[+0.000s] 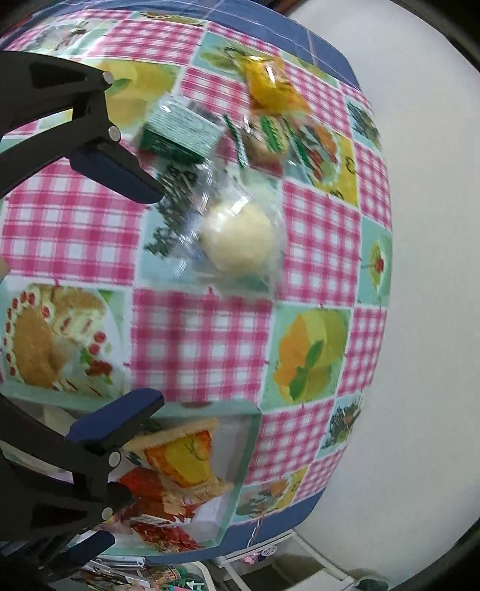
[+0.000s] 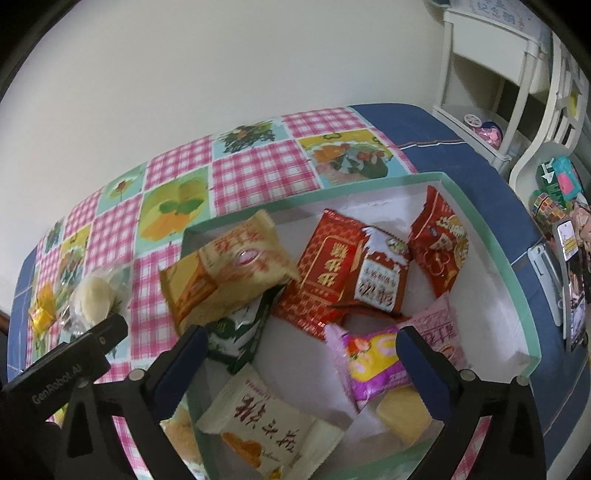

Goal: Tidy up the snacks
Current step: 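Withdraw both tools from the tray back over the snack pile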

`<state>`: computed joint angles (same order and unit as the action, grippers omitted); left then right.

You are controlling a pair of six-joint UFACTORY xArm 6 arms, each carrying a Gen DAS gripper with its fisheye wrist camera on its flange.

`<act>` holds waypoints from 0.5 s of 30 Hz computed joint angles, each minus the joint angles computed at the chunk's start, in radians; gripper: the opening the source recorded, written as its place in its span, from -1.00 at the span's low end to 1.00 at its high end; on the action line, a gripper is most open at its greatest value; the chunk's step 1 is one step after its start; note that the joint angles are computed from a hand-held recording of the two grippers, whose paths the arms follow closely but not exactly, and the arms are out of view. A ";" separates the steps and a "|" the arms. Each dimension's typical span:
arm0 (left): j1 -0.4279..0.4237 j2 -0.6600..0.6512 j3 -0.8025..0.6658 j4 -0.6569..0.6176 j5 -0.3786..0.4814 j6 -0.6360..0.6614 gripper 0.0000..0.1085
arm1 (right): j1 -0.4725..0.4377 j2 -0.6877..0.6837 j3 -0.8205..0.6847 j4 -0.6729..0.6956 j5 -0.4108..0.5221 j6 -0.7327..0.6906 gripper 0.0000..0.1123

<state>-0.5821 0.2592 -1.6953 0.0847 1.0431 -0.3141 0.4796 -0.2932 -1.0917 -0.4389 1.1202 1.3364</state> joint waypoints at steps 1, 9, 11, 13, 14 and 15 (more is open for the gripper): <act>0.004 -0.010 0.014 0.003 0.001 0.001 0.85 | 0.007 0.001 0.001 0.002 -0.004 0.004 0.83; 0.037 -0.066 0.089 0.034 0.015 -0.014 0.86 | 0.064 0.018 -0.010 -0.008 -0.004 0.036 0.83; 0.047 -0.072 0.093 0.041 0.026 -0.014 0.86 | 0.074 0.022 -0.015 -0.005 -0.008 0.039 0.83; 0.057 -0.080 0.098 0.046 0.030 -0.008 0.87 | 0.082 0.027 -0.021 -0.010 -0.014 0.047 0.83; 0.063 -0.082 0.100 0.048 0.031 -0.004 0.87 | 0.086 0.033 -0.029 -0.012 -0.017 0.047 0.83; 0.070 -0.086 0.102 0.051 0.034 -0.001 0.87 | 0.089 0.041 -0.038 -0.010 -0.017 0.045 0.83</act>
<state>-0.5119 0.1734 -1.5930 0.1352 1.0770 -0.3147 0.5690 -0.2527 -1.1297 -0.4491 1.1037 1.3811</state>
